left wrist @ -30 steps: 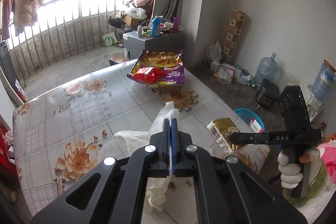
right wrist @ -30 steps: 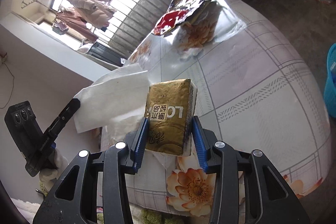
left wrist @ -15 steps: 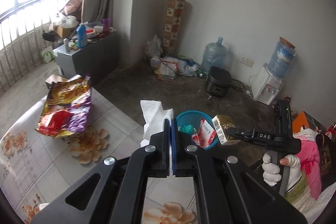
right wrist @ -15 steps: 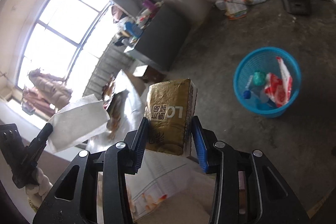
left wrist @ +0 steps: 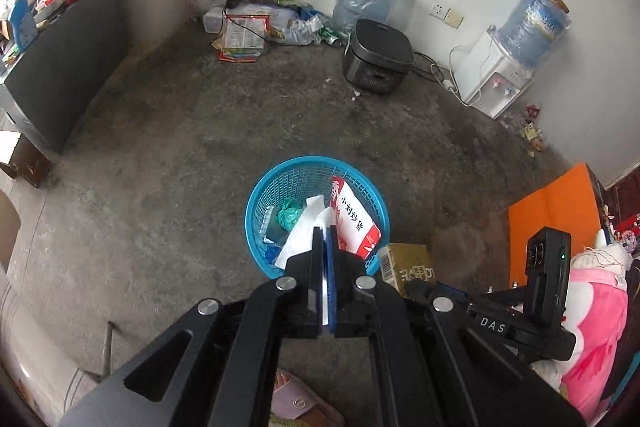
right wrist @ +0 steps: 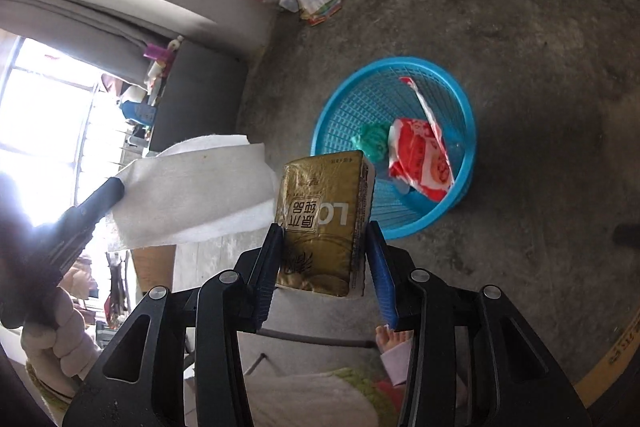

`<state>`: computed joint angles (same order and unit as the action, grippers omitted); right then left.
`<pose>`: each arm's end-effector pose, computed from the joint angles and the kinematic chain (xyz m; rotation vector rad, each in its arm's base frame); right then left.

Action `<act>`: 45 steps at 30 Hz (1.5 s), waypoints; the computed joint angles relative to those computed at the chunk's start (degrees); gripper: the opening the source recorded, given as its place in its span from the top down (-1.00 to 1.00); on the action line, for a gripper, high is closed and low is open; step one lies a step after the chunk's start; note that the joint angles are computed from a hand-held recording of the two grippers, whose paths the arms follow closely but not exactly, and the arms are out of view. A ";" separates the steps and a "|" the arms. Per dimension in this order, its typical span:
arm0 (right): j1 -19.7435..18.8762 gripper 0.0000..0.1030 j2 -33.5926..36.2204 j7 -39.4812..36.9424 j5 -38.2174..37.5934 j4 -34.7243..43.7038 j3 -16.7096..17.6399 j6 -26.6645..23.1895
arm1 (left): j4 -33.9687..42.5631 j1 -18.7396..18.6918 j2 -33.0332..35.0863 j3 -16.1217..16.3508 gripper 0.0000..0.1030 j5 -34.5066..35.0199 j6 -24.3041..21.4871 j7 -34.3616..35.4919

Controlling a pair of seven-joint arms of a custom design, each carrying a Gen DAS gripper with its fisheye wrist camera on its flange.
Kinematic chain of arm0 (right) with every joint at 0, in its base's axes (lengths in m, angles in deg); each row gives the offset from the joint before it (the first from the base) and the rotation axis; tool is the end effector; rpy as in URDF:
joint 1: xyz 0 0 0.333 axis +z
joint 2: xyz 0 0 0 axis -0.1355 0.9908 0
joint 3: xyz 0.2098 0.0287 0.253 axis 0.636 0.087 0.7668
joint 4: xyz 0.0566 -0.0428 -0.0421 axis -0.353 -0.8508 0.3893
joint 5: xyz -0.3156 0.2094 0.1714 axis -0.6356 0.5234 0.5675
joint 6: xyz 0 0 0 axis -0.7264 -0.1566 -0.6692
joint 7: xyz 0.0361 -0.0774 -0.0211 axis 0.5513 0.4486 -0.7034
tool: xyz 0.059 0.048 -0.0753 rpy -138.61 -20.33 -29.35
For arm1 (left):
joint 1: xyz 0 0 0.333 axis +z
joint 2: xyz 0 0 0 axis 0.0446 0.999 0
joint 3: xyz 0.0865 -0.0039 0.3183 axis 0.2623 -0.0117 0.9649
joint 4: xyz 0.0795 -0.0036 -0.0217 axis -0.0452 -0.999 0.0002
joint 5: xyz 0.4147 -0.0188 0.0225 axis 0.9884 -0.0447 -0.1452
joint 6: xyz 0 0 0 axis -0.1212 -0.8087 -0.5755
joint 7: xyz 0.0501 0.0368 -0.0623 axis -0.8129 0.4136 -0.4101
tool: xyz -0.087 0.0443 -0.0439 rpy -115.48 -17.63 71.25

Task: Collect trash
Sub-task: 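Open the right tool over the wastebasket while the left tool drops its white tissue, then move both tools back to the table toward the clear cup and white cloth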

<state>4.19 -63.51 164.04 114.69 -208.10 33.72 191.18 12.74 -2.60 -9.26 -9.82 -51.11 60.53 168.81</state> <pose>0.4859 0.0769 0.6483 -1.1612 2.0801 0.2612 0.5908 -0.1745 0.7724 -1.6268 2.4899 -0.7788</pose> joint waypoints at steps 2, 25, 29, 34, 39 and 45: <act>0.11 0.17 3.01 -1.03 0.69 1.24 -0.48 0.60 | 2.93 -0.64 4.05 -0.52 0.93 0.49 -0.39 0.25; -1.02 -0.10 -1.87 7.28 -11.84 -2.91 2.67 4.27 | -0.47 2.63 -8.15 1.91 -0.23 -7.14 3.66 8.09; 1.97 -0.03 -0.02 1.52 -8.37 -0.48 0.93 3.16 | -2.21 4.05 -14.48 5.72 -0.48 -10.85 2.07 8.87; 2.18 0.47 10.65 -4.87 -6.35 8.20 0.46 -7.09 | -8.06 5.95 -24.05 11.01 -0.53 -10.88 2.07 8.51; -0.40 0.88 23.44 -5.65 -11.18 16.75 3.06 -14.98 | -17.91 8.26 -35.29 14.65 -0.59 -4.75 5.66 10.19; -1.14 0.88 34.94 -7.19 -14.19 25.72 5.36 -23.44 | -25.92 13.21 -42.95 16.86 -0.61 5.73 7.64 5.74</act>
<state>3.05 -28.56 156.85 100.50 -182.38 39.07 167.74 -13.17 10.61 -52.20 7.04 -45.37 68.17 174.56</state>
